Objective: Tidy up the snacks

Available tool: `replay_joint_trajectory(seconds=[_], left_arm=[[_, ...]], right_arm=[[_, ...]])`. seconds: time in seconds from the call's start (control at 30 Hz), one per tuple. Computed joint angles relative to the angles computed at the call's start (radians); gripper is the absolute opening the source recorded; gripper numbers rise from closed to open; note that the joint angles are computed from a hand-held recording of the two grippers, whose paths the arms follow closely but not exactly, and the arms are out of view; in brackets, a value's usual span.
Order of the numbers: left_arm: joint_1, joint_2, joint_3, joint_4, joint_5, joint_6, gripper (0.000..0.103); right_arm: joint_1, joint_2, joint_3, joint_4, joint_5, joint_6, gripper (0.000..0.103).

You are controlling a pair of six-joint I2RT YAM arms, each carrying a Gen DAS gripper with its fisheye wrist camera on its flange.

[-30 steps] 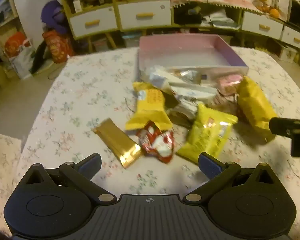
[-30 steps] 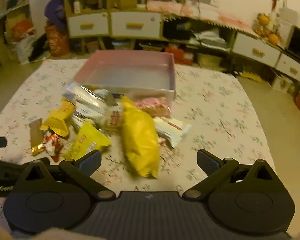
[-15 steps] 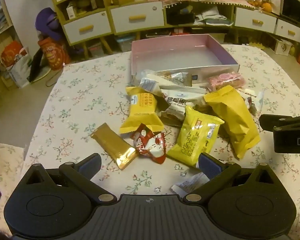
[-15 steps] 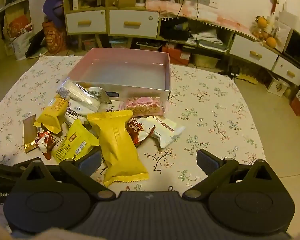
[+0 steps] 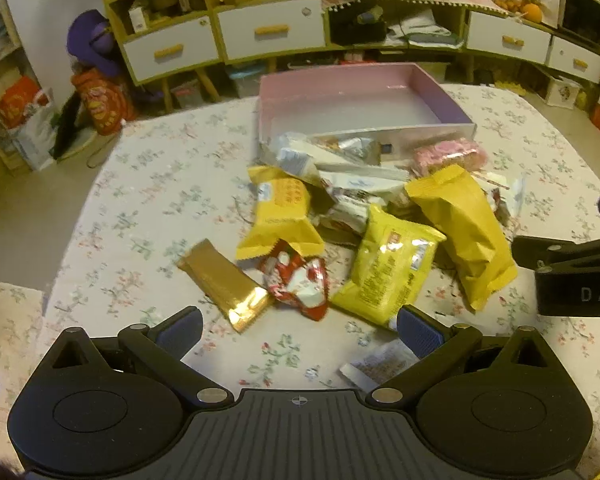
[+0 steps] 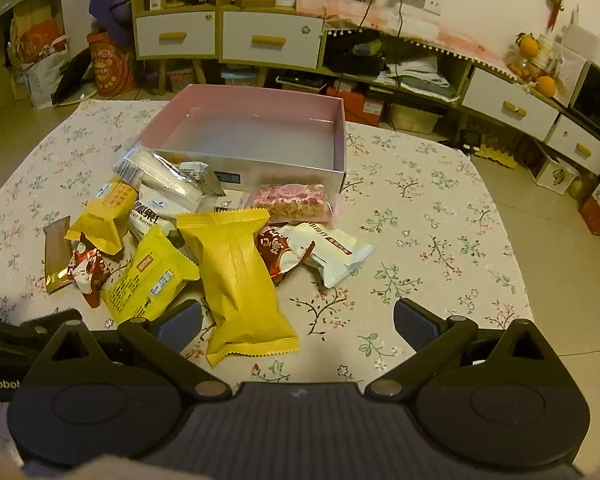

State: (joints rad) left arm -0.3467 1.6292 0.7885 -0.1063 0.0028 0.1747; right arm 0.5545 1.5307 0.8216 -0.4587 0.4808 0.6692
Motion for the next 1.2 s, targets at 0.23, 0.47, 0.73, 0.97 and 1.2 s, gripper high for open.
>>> replay_joint_trajectory(seconds=[0.23, 0.47, 0.73, 0.97, 1.2], left_arm=[[-0.006, 0.008, -0.002, -0.003, -0.006, 0.0, 0.103], [0.0, 0.007, 0.002, -0.007, -0.006, 0.002, 0.103], [0.005, 0.008, -0.002, 0.001, -0.005, 0.003, 0.103], [0.005, 0.008, 0.001, -0.002, -0.004, 0.003, 0.103], [0.006, 0.006, 0.002, -0.007, -0.004, 0.005, 0.103]], right_arm=[[0.002, -0.003, 0.003, -0.004, 0.001, 0.0, 0.102], [0.003, 0.0, 0.003, -0.003, 0.0, 0.001, 0.102], [0.003, 0.001, -0.001, 0.002, -0.001, 0.003, 0.102], [0.008, 0.004, -0.005, 0.005, -0.001, 0.011, 0.103], [0.008, 0.009, 0.001, 0.0, -0.007, 0.013, 0.103]])
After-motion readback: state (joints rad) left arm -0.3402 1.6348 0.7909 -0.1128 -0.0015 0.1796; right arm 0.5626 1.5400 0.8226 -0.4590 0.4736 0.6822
